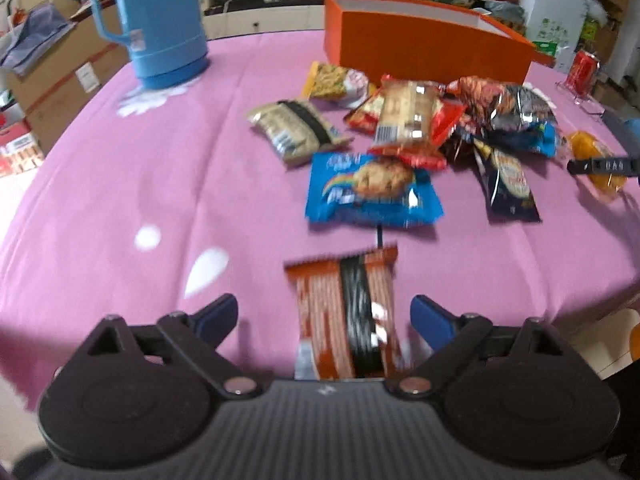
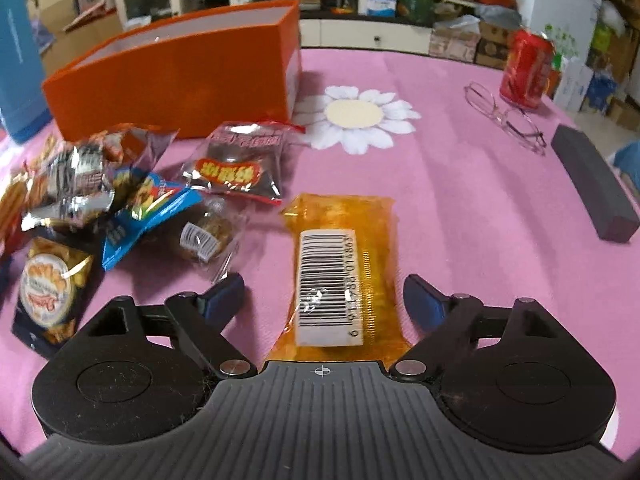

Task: Organize snacks
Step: 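Grasp the amber pastry with right tool while left grasps brown striped bar, then lower both held snacks into the orange box and open both tools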

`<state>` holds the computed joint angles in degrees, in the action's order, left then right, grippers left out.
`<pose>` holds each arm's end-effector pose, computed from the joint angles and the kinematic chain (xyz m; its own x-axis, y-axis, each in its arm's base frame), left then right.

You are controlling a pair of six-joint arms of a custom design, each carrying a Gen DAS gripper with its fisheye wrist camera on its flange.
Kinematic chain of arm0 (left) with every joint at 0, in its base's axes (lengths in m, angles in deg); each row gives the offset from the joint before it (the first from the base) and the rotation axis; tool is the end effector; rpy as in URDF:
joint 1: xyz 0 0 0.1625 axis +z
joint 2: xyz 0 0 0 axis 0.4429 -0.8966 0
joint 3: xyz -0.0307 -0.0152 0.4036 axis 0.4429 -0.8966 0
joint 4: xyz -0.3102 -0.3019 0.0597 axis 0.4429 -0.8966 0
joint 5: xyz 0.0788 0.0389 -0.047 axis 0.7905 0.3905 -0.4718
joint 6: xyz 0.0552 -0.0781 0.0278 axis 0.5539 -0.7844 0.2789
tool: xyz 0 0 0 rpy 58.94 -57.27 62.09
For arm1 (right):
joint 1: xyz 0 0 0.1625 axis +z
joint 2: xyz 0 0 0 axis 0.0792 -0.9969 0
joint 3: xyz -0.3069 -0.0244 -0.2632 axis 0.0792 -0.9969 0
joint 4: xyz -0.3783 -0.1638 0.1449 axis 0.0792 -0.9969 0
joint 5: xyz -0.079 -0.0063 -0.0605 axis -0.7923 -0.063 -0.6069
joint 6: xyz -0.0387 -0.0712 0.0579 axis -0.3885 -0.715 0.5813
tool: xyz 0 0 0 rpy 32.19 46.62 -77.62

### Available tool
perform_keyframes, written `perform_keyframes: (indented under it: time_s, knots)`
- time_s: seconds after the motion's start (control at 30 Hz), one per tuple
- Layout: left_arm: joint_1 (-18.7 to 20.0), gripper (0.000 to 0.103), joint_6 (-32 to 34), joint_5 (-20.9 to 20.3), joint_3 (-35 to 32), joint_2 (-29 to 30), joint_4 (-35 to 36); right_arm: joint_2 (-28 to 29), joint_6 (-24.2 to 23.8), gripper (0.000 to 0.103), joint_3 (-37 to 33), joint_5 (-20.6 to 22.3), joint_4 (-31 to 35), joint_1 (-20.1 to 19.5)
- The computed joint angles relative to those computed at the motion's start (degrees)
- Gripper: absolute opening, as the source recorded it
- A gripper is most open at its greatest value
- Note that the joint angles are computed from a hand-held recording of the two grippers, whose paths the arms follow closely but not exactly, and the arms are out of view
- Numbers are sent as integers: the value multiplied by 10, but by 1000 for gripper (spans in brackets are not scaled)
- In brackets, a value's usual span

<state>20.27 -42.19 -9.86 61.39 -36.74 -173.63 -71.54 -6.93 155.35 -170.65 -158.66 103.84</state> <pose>-0.0337 -0.3570 0.3367 -0.6907 -0.2138 -0.6908 0.3050 0.7800 -0.5464 0.2832 -0.6044 -0.0061 -0.6689 -0.3081 0.6765 -0.6470 0.6894 -0.3257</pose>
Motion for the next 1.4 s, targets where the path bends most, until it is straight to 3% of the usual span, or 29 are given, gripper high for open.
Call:
perform_keyframes:
  time_s: [0.07,0.17,0.2,0.23,0.27,0.3,0.33,0.43,0.6,0.8,0.93,1.07,1.23,1.4]
  knots:
    - [-8,81,-1,7,12,-6,-3,-6,16,76,1,4,13,0]
    - [19,71,22,-15,10,20,-55,-15,31,74,6,11,26,-2]
    - [16,70,20,-9,14,21,-63,-16,29,69,8,12,26,-3]
    - [13,61,22,-8,16,19,-63,-16,21,66,10,8,20,-2]
    - [7,48,16,-4,18,15,-57,-15,7,58,13,2,10,-1]
    - [5,45,8,-4,16,12,-50,-16,-1,31,16,6,3,-2]
    - [6,45,6,-9,15,10,-54,-18,-5,25,20,10,-4,-2]
    - [16,44,30,-27,14,7,-120,-28,16,23,25,25,2,-5]
    - [17,44,146,-42,-8,46,-304,-47,41,23,42,74,-30,-8]
    - [85,44,354,-119,-131,237,-591,-71,126,23,39,182,-42,-16]
    - [138,44,440,-197,-274,384,-690,-32,117,23,-57,209,-31,2]
    - [176,44,467,-245,-393,494,-701,78,80,23,-243,216,17,20]
    - [211,44,484,-264,-455,567,-715,219,43,23,-458,205,120,25]
    - [221,47,496,-240,-480,592,-702,318,36,24,-616,170,216,24]
